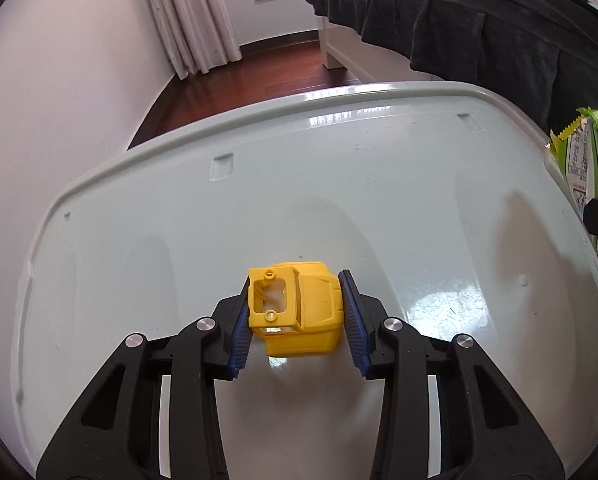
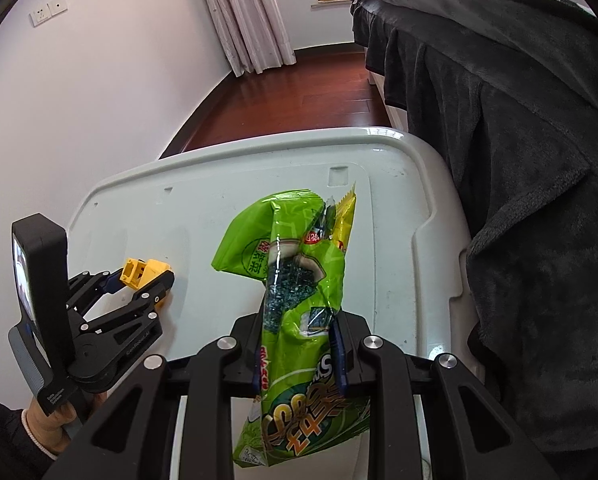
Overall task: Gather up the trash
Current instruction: 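Grasp the yellow toy piece with left gripper while right gripper holds the wrapper, then carry the yellow toy and wrapper to the orange bin and release both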
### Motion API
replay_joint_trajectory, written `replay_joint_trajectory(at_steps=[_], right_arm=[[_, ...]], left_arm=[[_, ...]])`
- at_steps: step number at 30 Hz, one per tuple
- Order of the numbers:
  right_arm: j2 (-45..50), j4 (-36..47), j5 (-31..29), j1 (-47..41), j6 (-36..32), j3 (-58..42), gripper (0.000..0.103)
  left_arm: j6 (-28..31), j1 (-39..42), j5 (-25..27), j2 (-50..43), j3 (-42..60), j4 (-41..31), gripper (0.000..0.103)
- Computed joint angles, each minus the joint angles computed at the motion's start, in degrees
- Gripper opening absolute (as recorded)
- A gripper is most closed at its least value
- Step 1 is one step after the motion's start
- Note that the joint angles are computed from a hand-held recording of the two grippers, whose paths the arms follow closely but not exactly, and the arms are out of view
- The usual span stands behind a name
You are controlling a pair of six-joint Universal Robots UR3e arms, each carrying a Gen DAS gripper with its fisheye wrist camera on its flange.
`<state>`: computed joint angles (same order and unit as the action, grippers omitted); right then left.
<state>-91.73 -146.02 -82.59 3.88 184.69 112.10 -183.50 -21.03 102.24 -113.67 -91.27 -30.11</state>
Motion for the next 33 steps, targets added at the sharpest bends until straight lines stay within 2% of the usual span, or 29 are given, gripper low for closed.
replay_joint_trajectory(at_steps=[3, 9, 12, 15, 17, 21, 24, 26, 29, 33], right_arm=[[-0.17, 0.26, 0.46, -0.33, -0.59, 0.01, 0.025], [0.22, 0.47, 0.35, 0.05, -0.80, -0.48, 0.025], [1.15, 0.89, 0.99, -0.01, 0.33, -1.06, 0.025], [1.15, 0.86, 1.50, 0.17, 2.15, -1.04, 0.025], [-0.14, 0.86, 1.65, 0.77, 2.82, -0.51, 0.025], [-4.09, -0.46, 3.01, 2.07, 3.39, 1.78, 0.025], [-4.93, -1.76, 2.00, 4.05, 3.98, 2.41, 0.025], [-4.84, 0.26, -1.90, 6.89, 5.43, 1.03, 0.025], [-9.44, 2.93, -0.54, 8.98, 7.20, 2.38, 0.025], [-15.91, 7.41, -3.13, 17.42, 8.48, 3.35, 0.025]], left_arm=[[1.62, 0.45, -0.10, -1.04, 1.26, 0.25, 0.039], [3.55, 3.20, -3.08, 2.56, -3.56, 1.58, 0.038], [1.83, 5.39, -3.72, 3.93, -2.96, -1.51, 0.038], [-0.71, 8.09, -6.50, 7.22, -2.04, -5.07, 0.038], [-0.11, 9.81, -9.21, 12.55, -4.86, -4.79, 0.038], [4.69, 11.21, -9.01, 22.70, -10.73, -5.92, 0.038], [5.44, 15.68, -9.35, 28.89, -12.54, -9.17, 0.038], [4.98, 18.79, -8.83, 31.60, -11.38, -12.60, 0.038], [5.76, 24.04, -14.73, 39.68, -13.25, -16.28, 0.038], [11.55, 24.24, -15.61, 54.14, -19.37, -21.88, 0.038]])
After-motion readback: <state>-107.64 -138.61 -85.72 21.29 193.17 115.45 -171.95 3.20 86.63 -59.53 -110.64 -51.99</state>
